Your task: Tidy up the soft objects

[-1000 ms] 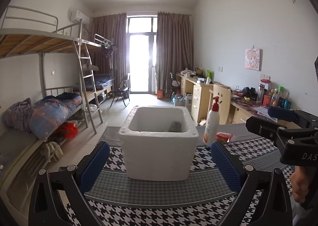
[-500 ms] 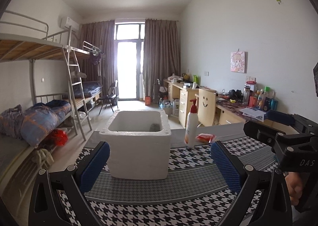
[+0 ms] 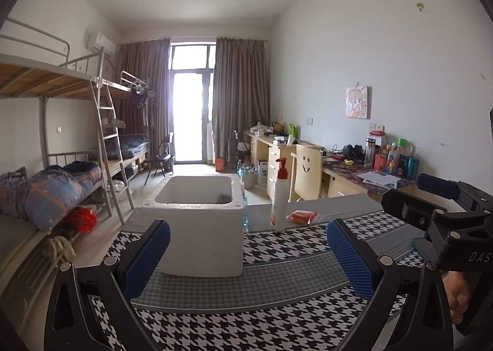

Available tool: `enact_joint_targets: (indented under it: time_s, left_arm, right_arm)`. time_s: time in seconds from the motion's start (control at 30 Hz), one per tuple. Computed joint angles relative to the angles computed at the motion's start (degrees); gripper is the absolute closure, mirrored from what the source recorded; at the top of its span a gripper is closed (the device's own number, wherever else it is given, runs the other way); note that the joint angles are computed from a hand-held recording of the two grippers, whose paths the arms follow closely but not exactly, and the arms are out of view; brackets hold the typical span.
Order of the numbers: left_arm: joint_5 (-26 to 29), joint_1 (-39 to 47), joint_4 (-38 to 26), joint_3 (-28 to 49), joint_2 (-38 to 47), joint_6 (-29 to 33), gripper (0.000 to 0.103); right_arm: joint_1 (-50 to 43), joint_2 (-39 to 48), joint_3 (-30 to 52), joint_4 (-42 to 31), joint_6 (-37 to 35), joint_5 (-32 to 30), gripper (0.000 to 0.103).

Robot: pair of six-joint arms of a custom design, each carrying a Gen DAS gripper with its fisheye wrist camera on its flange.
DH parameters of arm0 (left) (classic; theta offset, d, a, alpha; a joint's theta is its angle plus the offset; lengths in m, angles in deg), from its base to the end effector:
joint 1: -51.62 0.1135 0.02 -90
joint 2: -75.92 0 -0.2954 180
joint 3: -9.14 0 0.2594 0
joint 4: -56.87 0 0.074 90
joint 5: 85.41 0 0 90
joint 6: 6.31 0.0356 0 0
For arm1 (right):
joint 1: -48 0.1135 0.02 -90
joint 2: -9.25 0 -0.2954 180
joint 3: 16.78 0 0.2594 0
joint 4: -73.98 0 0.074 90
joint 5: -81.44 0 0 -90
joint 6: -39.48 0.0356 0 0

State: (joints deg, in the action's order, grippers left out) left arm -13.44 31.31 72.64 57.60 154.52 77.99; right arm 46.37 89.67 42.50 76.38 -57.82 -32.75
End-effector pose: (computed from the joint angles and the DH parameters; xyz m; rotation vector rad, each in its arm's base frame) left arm 0.2762 -0.0905 0.2461 0.0090 1.8092 -0.0360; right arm 0.3139 0.0057 0.2770 -0.3767 1.8404 0.2931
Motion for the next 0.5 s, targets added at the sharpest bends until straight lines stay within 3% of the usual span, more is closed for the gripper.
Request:
enact_joint_targets:
  time_s: [0.5]
  left_arm:
    - [-3.9,-3.3,1.9,-2.0,-0.4,-0.6,0.001]
  right_arm:
    - [-3.8,-3.3,-6.0,4.6,1.6,-1.6,0.001]
